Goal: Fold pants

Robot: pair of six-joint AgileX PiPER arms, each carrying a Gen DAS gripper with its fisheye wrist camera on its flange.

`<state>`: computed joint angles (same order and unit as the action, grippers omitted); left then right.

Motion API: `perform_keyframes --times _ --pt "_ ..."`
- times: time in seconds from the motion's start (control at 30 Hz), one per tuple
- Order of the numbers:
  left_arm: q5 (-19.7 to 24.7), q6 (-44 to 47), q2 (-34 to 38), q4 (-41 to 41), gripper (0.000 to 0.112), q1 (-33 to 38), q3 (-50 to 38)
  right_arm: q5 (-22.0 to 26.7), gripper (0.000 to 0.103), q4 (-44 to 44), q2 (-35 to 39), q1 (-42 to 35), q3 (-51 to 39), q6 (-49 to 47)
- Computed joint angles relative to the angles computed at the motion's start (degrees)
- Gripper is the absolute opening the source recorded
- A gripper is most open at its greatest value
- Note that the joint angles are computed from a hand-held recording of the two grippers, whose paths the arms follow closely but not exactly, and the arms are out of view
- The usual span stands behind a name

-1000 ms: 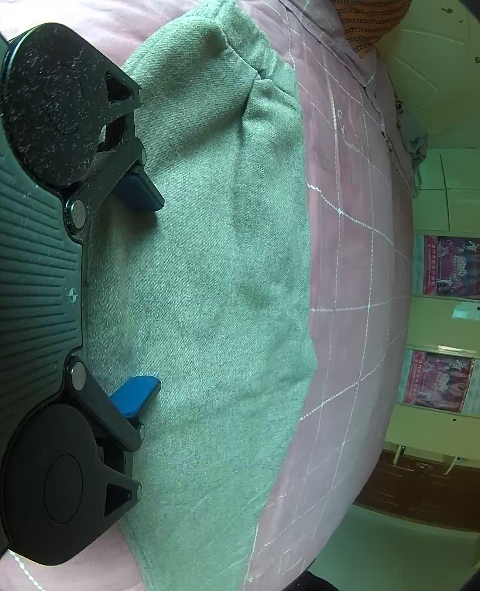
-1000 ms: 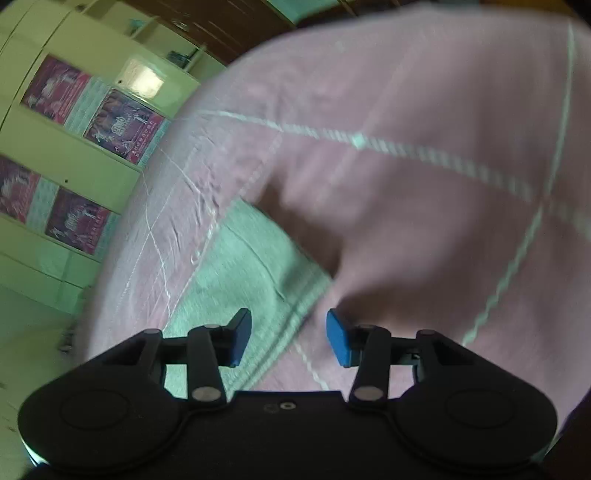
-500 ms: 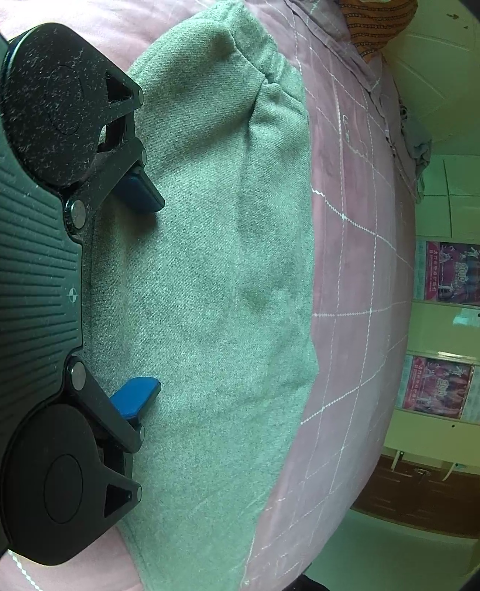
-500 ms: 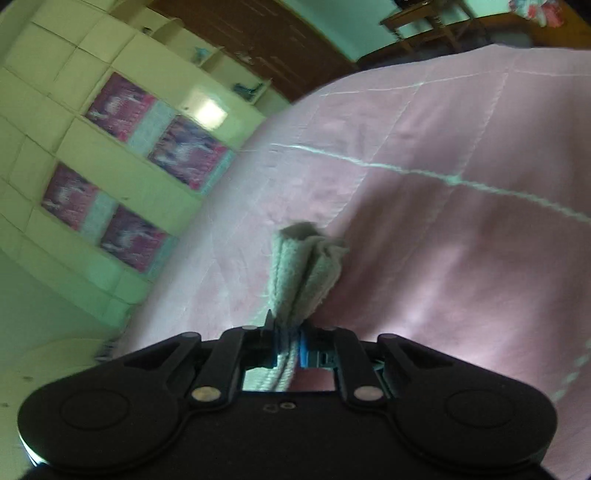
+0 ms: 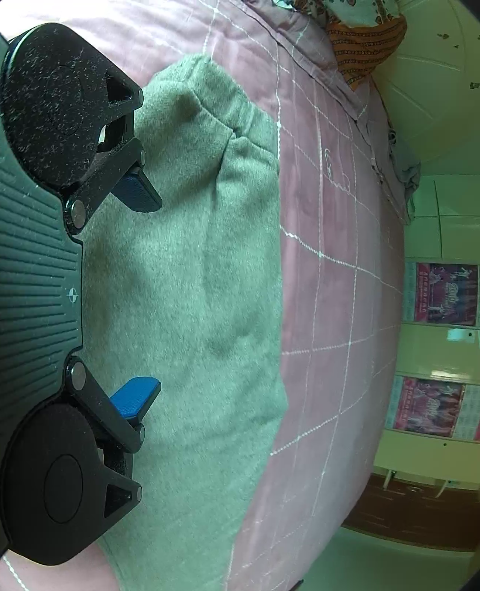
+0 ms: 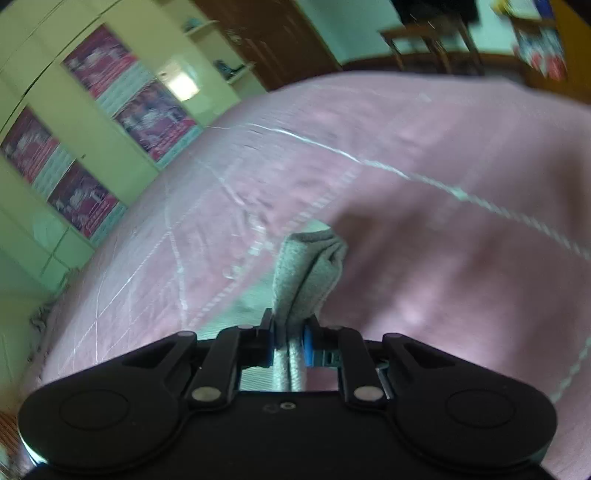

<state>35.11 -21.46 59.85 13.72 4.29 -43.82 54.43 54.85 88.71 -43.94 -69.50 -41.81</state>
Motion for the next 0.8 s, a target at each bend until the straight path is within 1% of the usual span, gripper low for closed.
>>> perform_keyframes --times 0.17,0.27,0.33,0.47,0.57,0.67,0.8 --pt "-0.31 3.28 -1.38 -1.49 0.095 1.37 0.66 -3.64 0.014 -2.37 -2.38 6.74 -0.84 0.95" --pt "-0.93 7.02 -1.59 -4.04 0.095 2.99 0.95 -4.32 0.014 -3.87 -3.78 8.90 -0.63 1.94" --pt "-1.44 9.59 -1.49 -6.11 0.095 4.16 1.16 -4.74 0.014 -4.88 -4.36 10.14 -0.48 4.43" --pt "-2.41 13.36 -1.21 -9.21 0.095 5.89 1.95 -3.65 0.014 -5.91 -5.85 8.88 0.37 5.74" --pt "-2.90 14.27 -0.68 -9.97 0.095 6.72 2.63 -3.03 0.014 -5.73 -5.95 6.83 0.50 5.68" --pt "-3.61 17.41 -0.04 -13.36 0.095 8.70 3.46 -2.81 0.014 -6.33 -6.73 6.19 0.59 4.19" --pt "-4.08 18.83 -0.25 -14.58 0.095 9.26 3.89 -1.53 0.014 -5.88 -5.63 5.10 -1.00 5.20"
